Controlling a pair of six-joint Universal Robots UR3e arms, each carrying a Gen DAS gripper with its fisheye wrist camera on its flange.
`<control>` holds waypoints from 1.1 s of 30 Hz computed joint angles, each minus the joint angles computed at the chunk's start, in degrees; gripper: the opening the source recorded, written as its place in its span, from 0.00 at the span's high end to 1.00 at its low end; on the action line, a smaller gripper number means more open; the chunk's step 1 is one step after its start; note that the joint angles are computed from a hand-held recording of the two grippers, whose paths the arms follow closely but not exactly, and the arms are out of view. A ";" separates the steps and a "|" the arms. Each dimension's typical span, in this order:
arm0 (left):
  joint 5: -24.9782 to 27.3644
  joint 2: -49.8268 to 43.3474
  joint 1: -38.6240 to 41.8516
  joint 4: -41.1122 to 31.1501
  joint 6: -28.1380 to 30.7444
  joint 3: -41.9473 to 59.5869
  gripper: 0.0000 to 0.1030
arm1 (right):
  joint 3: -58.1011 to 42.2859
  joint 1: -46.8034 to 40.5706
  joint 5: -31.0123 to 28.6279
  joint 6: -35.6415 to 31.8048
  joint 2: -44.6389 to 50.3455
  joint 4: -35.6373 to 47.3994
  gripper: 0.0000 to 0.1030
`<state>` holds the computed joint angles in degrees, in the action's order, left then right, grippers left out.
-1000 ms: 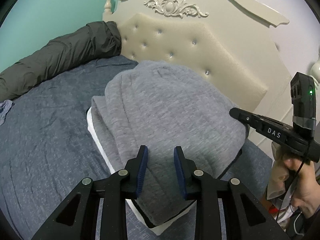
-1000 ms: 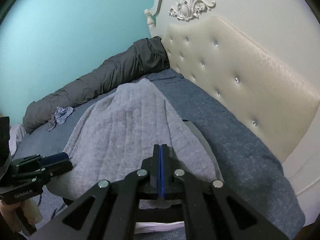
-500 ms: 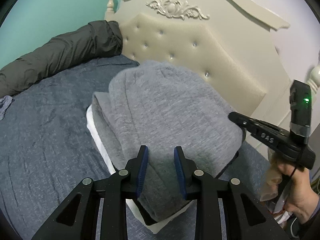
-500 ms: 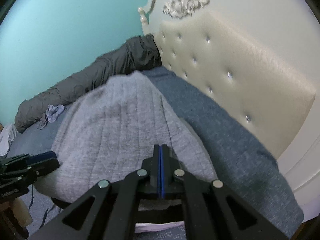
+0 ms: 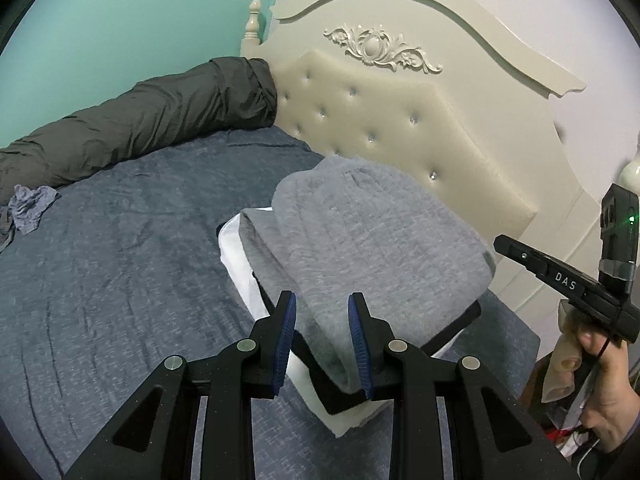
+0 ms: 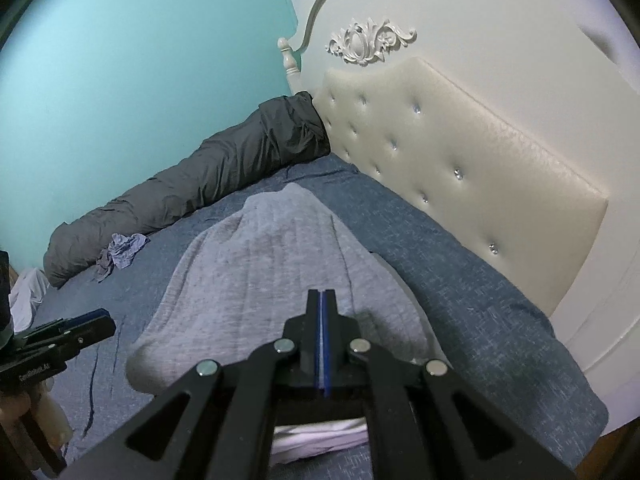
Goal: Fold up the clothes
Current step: 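Open the right tool and pull both tools back from the stack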
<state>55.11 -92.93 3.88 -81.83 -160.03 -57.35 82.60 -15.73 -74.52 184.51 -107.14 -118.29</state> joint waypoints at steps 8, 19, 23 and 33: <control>-3.05 4.27 3.62 -6.43 2.57 1.58 0.64 | -3.80 3.67 -3.97 2.50 -1.80 4.59 0.87; -6.68 9.62 9.45 -16.26 7.63 4.51 0.47 | -5.01 7.50 -7.43 5.99 -6.19 8.44 0.55; -8.59 12.01 12.25 -20.66 10.33 5.31 0.42 | -6.34 10.52 -10.56 7.79 -6.82 10.10 0.50; -13.89 16.68 21.07 -37.15 20.57 10.79 0.30 | -9.73 17.72 -16.42 12.73 -8.98 14.12 0.32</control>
<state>41.22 -76.25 24.95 -118.98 -139.46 -46.56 72.87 1.99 -90.94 197.24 -116.13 -104.18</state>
